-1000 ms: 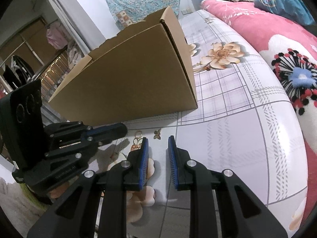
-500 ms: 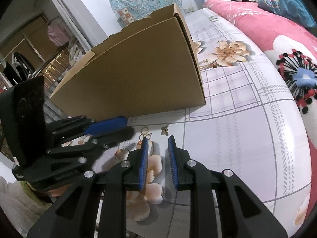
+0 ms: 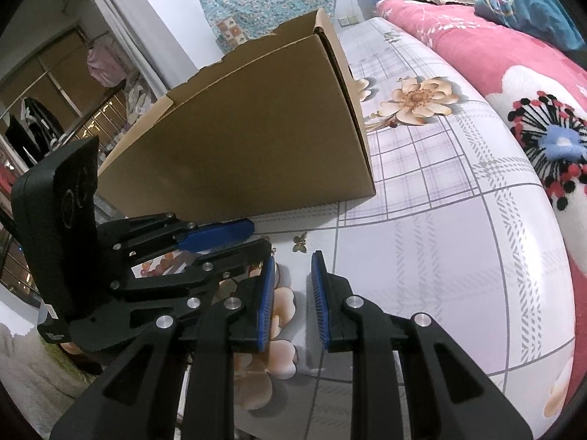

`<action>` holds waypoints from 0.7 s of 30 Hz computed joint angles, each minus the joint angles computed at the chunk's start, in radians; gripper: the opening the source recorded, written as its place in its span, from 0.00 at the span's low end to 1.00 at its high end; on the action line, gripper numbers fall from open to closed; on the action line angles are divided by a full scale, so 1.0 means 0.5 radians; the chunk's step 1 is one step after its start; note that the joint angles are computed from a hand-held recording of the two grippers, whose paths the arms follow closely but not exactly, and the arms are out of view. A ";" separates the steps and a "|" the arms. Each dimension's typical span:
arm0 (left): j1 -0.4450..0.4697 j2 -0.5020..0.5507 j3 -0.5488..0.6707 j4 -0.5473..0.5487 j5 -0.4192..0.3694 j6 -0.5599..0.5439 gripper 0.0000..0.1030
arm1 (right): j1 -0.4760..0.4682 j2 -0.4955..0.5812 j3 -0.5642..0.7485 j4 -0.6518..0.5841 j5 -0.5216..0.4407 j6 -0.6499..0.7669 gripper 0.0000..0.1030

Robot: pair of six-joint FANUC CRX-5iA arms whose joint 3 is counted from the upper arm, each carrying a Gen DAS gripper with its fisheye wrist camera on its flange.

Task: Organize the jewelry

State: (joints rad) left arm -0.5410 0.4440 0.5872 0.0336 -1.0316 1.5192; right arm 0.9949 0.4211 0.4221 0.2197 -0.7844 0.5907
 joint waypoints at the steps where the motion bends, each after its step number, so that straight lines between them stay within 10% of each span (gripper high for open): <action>1: -0.009 0.012 0.027 -0.026 -0.021 0.005 0.21 | 0.002 -0.002 -0.006 0.008 0.003 -0.005 0.21; 21: 0.106 -0.151 -0.249 0.156 0.154 0.127 0.09 | 0.016 -0.058 -0.089 0.083 0.051 -0.068 0.21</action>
